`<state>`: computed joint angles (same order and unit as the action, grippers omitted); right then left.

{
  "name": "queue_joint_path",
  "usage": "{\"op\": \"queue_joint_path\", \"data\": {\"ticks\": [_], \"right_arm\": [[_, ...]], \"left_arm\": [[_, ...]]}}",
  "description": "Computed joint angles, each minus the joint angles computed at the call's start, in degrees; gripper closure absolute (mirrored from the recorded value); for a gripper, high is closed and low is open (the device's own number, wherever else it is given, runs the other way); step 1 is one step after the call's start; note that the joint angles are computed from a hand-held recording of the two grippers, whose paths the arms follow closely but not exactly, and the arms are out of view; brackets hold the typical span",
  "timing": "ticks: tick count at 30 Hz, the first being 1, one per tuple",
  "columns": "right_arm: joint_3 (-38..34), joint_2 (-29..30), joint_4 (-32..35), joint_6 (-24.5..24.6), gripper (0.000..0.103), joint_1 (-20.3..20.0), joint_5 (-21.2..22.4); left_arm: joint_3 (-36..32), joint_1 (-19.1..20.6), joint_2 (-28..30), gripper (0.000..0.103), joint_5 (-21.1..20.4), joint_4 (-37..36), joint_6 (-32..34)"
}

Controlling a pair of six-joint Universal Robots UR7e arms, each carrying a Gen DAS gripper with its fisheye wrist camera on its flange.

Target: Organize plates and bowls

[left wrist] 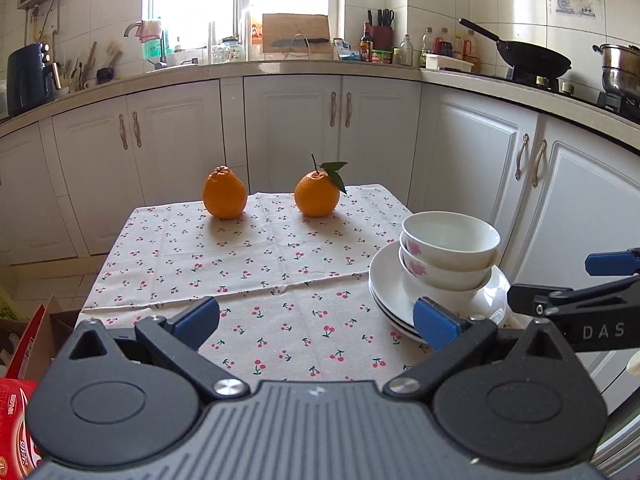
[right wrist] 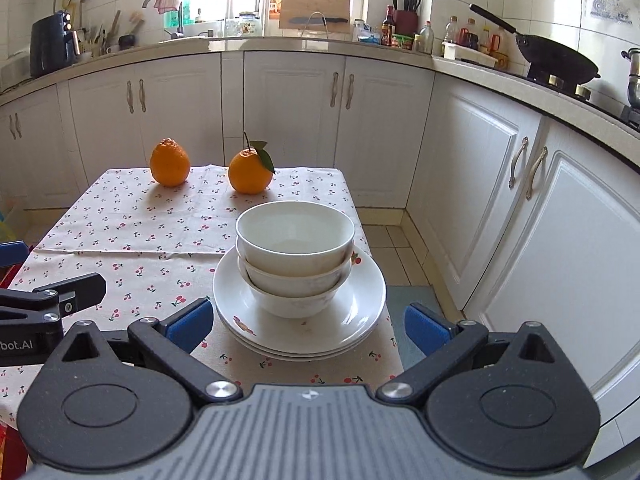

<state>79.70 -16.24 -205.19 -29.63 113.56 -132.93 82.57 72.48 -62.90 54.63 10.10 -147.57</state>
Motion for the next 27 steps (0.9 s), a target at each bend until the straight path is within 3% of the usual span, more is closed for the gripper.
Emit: {"op": "queue_joint_path", "data": {"ticks": [9, 27], "right_arm": [[0.89, 0.44, -3.51, -1.74, 0.000, 0.92, 0.09], [0.72, 0.90, -4.35, -2.19, 0.000, 0.93, 0.05]], "left_arm": [[3.22, -1.04, -1.68, 0.001, -3.59, -4.44, -0.43], [3.74, -1.30, -1.82, 0.001, -3.80, -4.72, -1.02]]}}
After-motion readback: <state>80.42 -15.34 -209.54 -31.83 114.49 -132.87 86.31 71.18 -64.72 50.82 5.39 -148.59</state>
